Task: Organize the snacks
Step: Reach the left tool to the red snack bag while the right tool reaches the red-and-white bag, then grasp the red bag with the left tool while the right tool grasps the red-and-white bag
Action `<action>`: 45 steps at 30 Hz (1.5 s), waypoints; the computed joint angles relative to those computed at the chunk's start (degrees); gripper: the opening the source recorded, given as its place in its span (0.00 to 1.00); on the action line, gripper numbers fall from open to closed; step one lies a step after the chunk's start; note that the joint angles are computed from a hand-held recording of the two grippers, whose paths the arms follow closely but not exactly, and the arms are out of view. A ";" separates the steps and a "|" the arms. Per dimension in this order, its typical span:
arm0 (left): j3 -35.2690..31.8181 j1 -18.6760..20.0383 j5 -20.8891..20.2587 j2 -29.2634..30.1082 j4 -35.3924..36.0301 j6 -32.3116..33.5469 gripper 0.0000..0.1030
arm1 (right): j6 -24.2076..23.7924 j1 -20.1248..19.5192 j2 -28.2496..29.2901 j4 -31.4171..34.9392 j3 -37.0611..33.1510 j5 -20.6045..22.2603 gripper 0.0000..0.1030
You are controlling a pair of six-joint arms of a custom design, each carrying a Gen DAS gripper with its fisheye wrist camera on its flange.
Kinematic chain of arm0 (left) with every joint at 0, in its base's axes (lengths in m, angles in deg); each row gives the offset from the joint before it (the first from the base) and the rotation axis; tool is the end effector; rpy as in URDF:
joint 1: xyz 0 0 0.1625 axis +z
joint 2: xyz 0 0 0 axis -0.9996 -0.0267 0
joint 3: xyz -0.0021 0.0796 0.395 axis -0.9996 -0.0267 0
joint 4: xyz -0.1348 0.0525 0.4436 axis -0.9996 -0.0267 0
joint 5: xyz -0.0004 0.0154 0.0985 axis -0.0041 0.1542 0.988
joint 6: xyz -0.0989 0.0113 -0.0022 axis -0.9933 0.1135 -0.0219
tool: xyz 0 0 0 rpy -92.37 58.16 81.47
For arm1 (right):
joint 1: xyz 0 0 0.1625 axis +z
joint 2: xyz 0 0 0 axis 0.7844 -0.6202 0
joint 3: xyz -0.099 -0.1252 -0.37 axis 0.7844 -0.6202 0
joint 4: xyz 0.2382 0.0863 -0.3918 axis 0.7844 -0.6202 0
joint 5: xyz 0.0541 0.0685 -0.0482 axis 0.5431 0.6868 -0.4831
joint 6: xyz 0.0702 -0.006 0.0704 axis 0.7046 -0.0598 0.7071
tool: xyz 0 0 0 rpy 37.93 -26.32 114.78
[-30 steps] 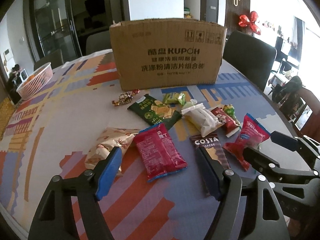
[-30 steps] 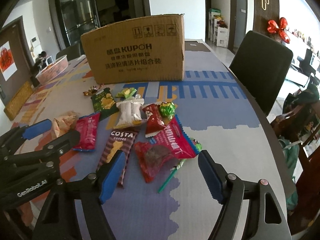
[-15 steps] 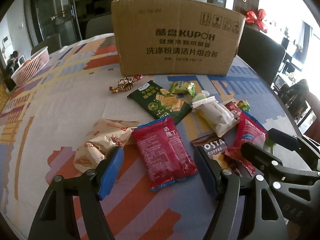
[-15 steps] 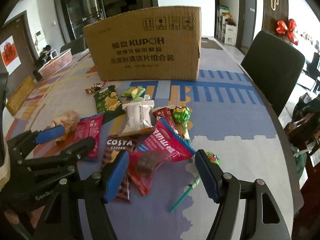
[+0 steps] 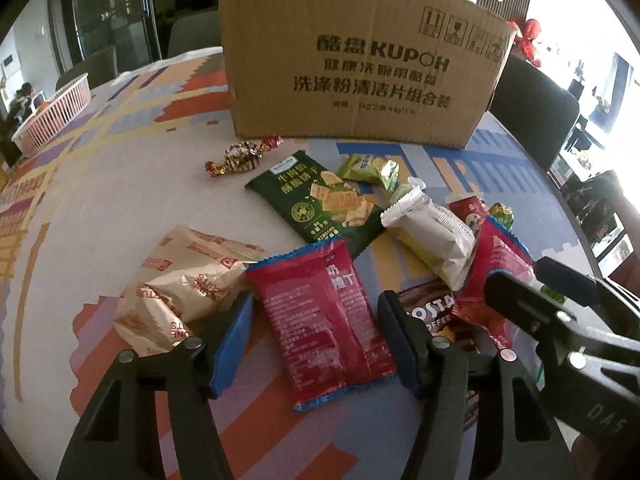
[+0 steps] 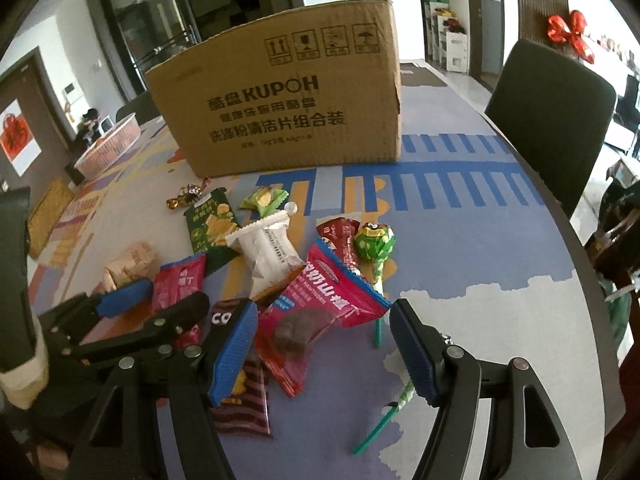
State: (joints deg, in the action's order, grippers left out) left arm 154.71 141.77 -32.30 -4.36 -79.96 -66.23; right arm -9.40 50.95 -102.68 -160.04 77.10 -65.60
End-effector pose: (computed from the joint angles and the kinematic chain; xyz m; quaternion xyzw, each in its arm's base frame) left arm -0.0296 -0.3896 0.1042 0.1173 0.8972 -0.2637 0.3343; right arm 0.1767 -0.4032 -0.0620 0.1671 -0.9115 0.2763 0.2547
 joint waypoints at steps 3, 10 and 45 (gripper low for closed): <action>-0.11 0.10 0.36 0.29 -0.47 0.59 0.57 | 0.51 0.16 0.15 0.71 -0.71 -0.50 0.68; 0.18 0.02 0.19 0.30 -1.31 2.37 0.45 | 2.42 -0.02 0.41 5.16 -2.33 -2.03 0.67; 6.57 -14.14 4.59 -19.58 12.08 -5.18 0.42 | -2.84 5.81 -4.50 -4.84 4.19 2.95 0.22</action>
State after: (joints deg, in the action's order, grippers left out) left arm 161.28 127.62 -27.71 -23.94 -67.88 -71.40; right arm -12.24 56.76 -107.18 -164.88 81.29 -62.65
